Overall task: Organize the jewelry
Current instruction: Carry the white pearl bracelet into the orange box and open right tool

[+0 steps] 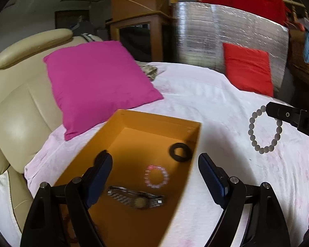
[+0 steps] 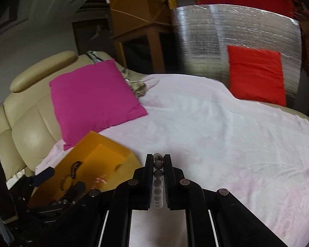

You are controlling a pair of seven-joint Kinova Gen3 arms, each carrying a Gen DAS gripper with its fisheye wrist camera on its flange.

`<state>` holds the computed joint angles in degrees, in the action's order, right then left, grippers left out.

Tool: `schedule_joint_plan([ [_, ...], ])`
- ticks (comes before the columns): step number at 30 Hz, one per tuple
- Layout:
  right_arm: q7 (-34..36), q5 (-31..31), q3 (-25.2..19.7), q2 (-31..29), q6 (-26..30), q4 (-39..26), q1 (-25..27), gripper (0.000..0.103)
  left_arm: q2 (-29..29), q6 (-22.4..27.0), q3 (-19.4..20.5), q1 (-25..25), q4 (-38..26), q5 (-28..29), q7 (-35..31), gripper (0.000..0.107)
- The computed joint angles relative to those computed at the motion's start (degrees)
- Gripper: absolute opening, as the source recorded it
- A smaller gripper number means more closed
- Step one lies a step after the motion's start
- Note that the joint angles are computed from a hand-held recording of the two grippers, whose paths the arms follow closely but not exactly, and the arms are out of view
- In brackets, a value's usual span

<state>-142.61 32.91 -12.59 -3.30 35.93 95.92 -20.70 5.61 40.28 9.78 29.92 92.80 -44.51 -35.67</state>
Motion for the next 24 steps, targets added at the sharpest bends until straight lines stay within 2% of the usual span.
schedule_joint_plan([
  [8, 2.6, 0.2, 0.4, 7.1, 2.4, -8.3, -6.0, 0.010, -1.7, -1.4, -1.4, -4.7, 2.0, 4.0, -0.8, 0.086],
  [18, 8.6, -5.9, 5.0, 16.6, 4.8, -16.9, -12.7, 0.011, -2.8, -2.1, -2.1, -9.7, 4.0, 5.8, -1.1, 0.086],
  [24, 9.0, -7.2, 7.9, 20.2, 5.9, -19.8, -15.1, 0.011, -1.7, 0.2, -2.4, -10.6, 3.4, 6.1, -2.1, 0.086],
])
